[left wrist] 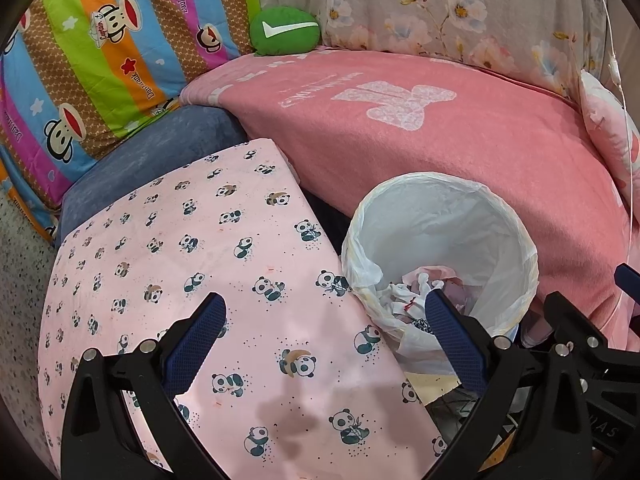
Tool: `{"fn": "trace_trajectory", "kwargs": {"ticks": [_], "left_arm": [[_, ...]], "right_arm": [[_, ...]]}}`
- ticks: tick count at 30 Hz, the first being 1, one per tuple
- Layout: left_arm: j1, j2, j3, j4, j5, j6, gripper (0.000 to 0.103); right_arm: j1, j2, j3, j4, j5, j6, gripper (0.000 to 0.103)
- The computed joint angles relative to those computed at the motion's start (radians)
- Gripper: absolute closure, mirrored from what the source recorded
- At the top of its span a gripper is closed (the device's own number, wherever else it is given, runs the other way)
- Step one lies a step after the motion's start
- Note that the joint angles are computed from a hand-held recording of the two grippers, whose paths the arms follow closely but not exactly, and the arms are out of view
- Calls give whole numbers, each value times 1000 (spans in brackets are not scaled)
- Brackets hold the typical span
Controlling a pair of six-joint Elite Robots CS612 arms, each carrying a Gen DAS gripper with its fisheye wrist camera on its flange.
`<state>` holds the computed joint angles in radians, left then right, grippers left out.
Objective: Collect trash
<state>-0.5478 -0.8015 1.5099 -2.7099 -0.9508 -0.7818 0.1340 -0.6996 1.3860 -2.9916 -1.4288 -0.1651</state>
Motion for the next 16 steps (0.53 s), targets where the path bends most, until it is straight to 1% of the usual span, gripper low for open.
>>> {"fn": "trace_trajectory", "kwargs": {"ticks": [7, 13, 16], "left_arm": [[-1, 0, 2, -1, 2, 0, 8], [8, -3, -2, 22, -22, -22, 8], [10, -4, 0, 20, -27, -20, 8]], "right_arm": [[0, 0, 0, 0, 0, 0, 5], [-2, 3, -4, 1, -1, 3, 5], [-1, 6, -10, 5, -5, 5, 5]]}}
